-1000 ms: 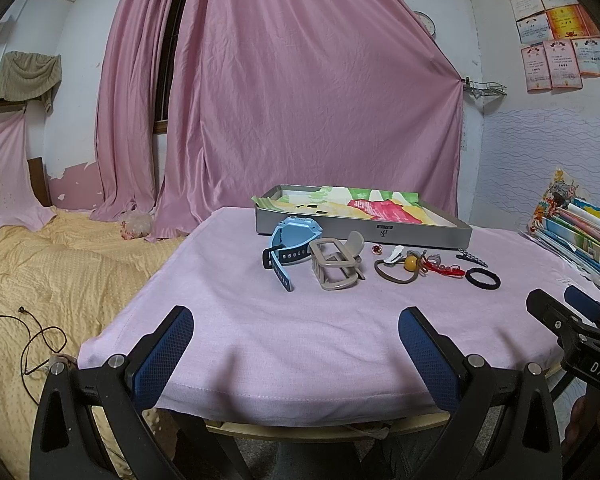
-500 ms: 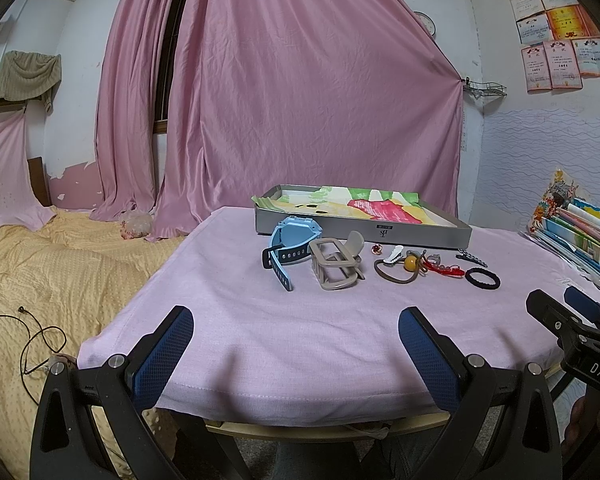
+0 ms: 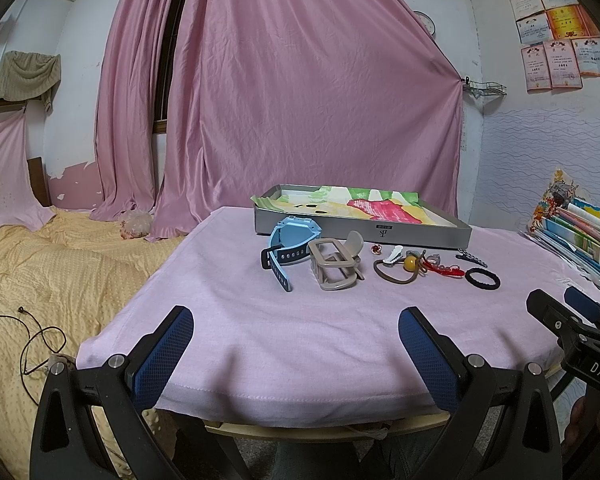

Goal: Organize jewelry

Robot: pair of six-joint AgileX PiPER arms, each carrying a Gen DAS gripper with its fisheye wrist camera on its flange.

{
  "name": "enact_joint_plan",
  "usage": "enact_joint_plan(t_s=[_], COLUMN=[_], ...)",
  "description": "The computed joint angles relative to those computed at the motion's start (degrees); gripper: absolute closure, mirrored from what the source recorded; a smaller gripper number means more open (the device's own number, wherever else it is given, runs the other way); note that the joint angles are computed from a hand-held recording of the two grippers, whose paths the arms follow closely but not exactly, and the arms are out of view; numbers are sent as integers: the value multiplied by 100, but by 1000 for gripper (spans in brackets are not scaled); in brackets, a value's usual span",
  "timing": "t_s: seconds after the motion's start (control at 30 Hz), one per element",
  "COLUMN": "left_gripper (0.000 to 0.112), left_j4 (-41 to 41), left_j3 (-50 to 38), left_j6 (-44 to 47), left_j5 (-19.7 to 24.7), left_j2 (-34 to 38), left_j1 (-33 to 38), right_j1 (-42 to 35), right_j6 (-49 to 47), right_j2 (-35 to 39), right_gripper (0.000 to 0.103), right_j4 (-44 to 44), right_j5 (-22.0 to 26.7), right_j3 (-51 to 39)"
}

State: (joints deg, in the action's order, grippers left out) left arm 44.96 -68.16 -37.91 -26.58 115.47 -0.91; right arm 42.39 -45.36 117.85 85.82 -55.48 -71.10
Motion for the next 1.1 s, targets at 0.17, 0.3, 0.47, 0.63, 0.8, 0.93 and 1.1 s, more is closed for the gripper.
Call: enact_joint_plan(t_s=[0.17, 0.3, 0.47, 0.63, 0.8, 0.93, 1.1], left_gripper=[9, 9, 9, 9, 9, 9, 9], left_j4=[12, 24, -190, 336, 1383, 2629, 4548], left_j3=[-1, -4, -102, -503, -977, -1612, -2580], left_j6=[-7, -24, 124, -429, -1480, -2863, -4903], left_j5=[1, 14, 63, 217, 341, 468, 462], left_j2=[-2, -1, 128, 328, 450, 668, 1069], left_j1=[2, -1, -86, -153, -153, -195, -286], right_j1=[-5, -7, -25, -211, -397, -665, -1089], right_j6=[5, 5, -2, -14, -28, -134, -798], right_j2=[-2, -1, -34, -70, -296, -399, -347], right_gripper=[1, 1, 1, 1, 1, 1, 12], right_j4=[-4, 1, 30, -145, -527, -763, -701], right_j5=[5, 1, -12, 239, 563, 1035, 1827], right_j3=[1, 0, 32, 62, 192, 128, -345])
